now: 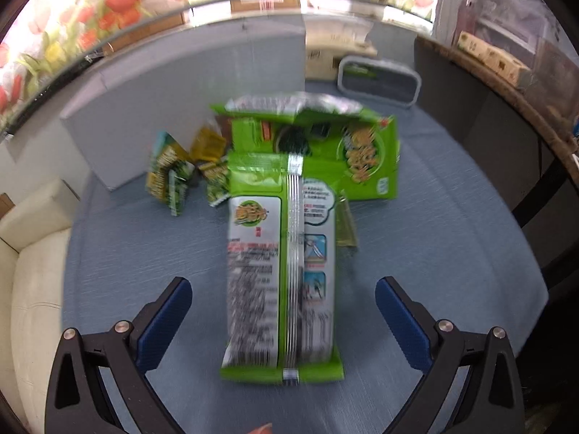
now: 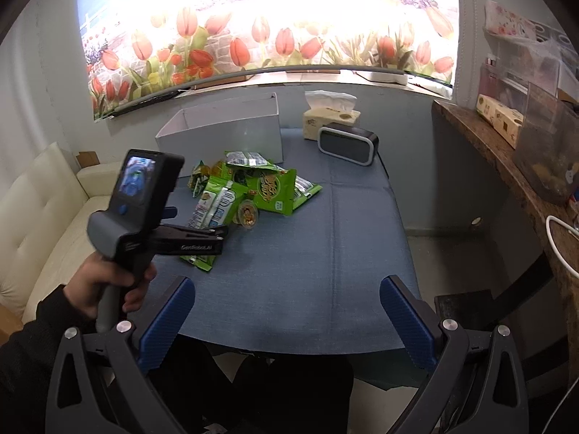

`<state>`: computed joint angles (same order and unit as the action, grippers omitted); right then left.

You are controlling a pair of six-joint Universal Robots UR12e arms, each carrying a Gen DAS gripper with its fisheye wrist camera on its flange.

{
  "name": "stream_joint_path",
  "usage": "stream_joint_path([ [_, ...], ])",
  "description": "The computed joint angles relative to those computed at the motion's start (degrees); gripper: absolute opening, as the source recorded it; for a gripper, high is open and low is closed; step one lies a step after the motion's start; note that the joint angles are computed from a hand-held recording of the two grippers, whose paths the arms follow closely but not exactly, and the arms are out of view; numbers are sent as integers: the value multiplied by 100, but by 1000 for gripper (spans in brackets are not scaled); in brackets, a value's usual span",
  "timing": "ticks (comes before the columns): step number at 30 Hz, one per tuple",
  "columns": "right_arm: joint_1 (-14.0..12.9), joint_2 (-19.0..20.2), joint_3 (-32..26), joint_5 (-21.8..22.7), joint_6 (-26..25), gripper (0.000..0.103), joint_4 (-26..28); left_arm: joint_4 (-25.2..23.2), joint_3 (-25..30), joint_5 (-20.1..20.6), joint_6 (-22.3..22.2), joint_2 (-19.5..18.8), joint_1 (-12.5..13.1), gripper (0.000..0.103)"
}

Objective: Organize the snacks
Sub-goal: 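Grasp a long green snack bag with the left tool while the right tool grasps another green bag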

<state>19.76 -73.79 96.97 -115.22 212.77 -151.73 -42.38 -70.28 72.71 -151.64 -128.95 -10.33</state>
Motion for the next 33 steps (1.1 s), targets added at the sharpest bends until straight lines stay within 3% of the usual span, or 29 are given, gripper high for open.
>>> stream_joint_path([
  [5,-51,-73,105,3,189,103,54,-53,141,-184,-55,-135,29,98],
  [7,-83,-80,136,55,257,103,29,-294,239,-197,-55,-173,44,68],
  [11,-110,-59,142,123,257,103,-49,-434,294,-301,-42,-170,94,67],
  [18,-157,145,-47,193,-172,103,-218,-238,70,-554,-170,67,264,67],
  [24,-511,667,-608,1172,-948,103,-706,-9,-397,-880,-281,444,541,67],
  [27,-660,1039,-1122,1504,-1261,103,-577,106,-606,-1063,-357,607,678,67],
  [33,-943,1826,-2312,2244,-1447,103,217,297,-969,-1317,-443,888,897,68],
])
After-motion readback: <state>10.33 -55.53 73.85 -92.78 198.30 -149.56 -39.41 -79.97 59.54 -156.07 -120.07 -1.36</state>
